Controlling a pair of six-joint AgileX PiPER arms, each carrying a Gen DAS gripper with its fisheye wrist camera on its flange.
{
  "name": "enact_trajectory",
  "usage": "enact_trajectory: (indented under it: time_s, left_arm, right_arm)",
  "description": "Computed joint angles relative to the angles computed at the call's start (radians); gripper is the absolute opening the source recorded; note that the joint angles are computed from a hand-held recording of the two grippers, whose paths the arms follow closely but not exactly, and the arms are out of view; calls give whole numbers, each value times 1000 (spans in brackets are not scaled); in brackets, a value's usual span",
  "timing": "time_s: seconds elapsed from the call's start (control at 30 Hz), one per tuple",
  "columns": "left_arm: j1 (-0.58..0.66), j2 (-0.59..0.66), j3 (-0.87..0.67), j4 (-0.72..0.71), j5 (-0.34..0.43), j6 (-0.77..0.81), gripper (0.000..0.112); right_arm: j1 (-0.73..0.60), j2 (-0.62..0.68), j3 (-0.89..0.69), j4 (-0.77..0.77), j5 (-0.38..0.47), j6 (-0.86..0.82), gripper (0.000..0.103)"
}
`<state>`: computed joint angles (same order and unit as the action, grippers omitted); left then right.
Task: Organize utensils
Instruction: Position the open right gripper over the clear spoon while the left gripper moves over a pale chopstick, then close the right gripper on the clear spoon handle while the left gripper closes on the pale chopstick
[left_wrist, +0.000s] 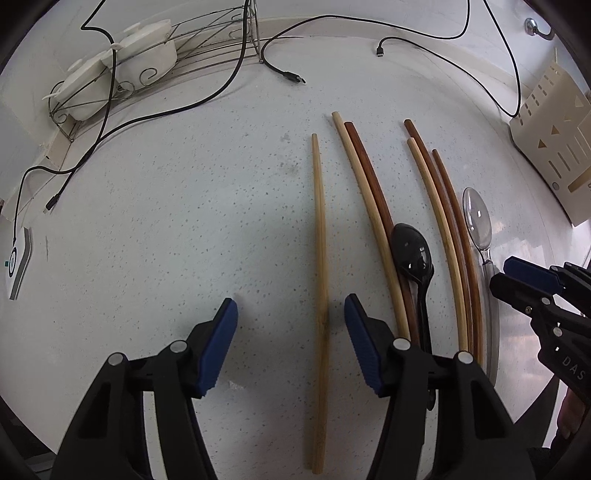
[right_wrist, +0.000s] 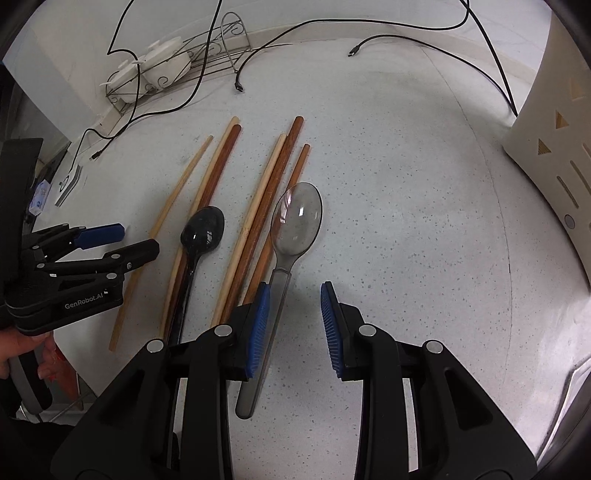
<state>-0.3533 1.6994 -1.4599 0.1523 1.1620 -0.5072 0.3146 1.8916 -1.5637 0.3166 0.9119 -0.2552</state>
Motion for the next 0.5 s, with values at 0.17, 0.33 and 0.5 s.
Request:
enact_trajectory:
  time_s: [0.17,0.33,0.5]
  left_arm:
    - [2,-8,5,0,1,15,44]
    - [7,-4,9,3,-19,34,41]
    - [14,-21,19,0,-10,36,30]
  right_arm:
    - [30,10,-16,-62,7,34,28]
    - [47,15,-21,-89,1,51,28]
    - [64,30,-49,-130,19,66,26]
